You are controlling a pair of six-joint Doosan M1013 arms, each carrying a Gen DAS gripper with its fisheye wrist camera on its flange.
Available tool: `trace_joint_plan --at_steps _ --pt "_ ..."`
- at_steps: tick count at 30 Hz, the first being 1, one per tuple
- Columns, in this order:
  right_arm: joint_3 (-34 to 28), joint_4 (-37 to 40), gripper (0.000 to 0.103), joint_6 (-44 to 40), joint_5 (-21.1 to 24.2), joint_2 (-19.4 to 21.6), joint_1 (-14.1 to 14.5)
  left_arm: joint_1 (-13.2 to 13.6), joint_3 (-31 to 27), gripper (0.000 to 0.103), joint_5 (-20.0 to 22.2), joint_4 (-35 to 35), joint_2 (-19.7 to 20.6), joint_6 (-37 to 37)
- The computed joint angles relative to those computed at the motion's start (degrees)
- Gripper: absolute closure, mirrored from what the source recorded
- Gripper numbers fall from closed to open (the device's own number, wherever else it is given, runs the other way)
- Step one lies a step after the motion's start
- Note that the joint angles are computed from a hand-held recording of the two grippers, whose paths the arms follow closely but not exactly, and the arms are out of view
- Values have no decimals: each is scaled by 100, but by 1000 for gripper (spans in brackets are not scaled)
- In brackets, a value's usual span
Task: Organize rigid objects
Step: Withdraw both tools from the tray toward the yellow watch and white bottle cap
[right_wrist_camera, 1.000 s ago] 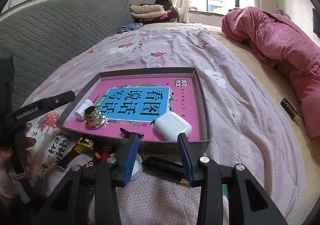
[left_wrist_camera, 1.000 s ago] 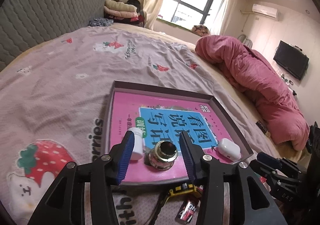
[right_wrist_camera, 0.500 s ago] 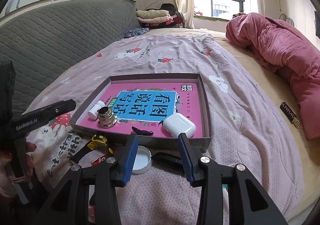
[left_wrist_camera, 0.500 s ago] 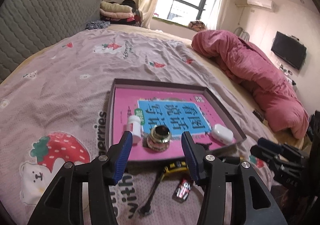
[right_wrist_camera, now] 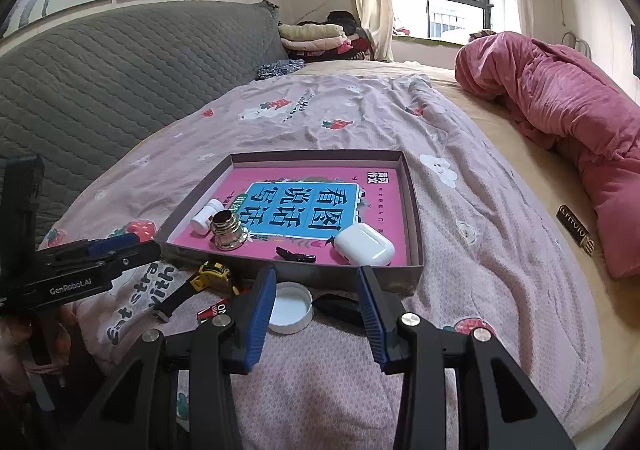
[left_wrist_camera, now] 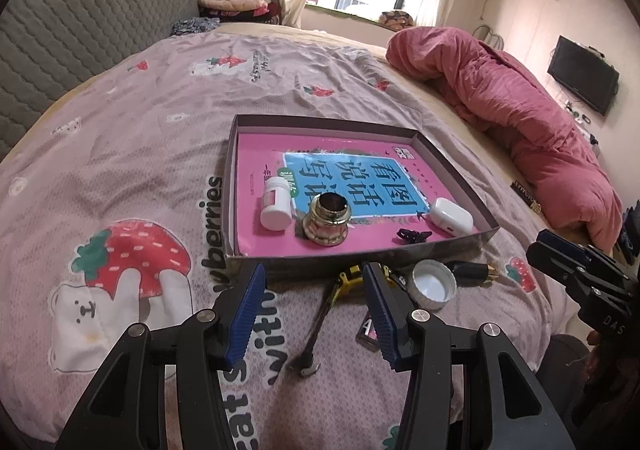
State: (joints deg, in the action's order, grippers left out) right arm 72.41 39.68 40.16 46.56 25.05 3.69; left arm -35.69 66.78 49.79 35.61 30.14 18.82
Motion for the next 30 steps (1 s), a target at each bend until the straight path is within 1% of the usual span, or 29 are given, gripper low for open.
trace_joint_plan --at_steps 9,16,30 --pt "104 -148 61 12 154 -61 -36 -63 52 51 140 -10 -55 -14" --pt "167 -114 61 -62 320 -94 -34 -75 81 51 206 -187 -66 79" --pt "307 -248 60 -279 374 -151 60 -69 8 51 324 -520 5 408"
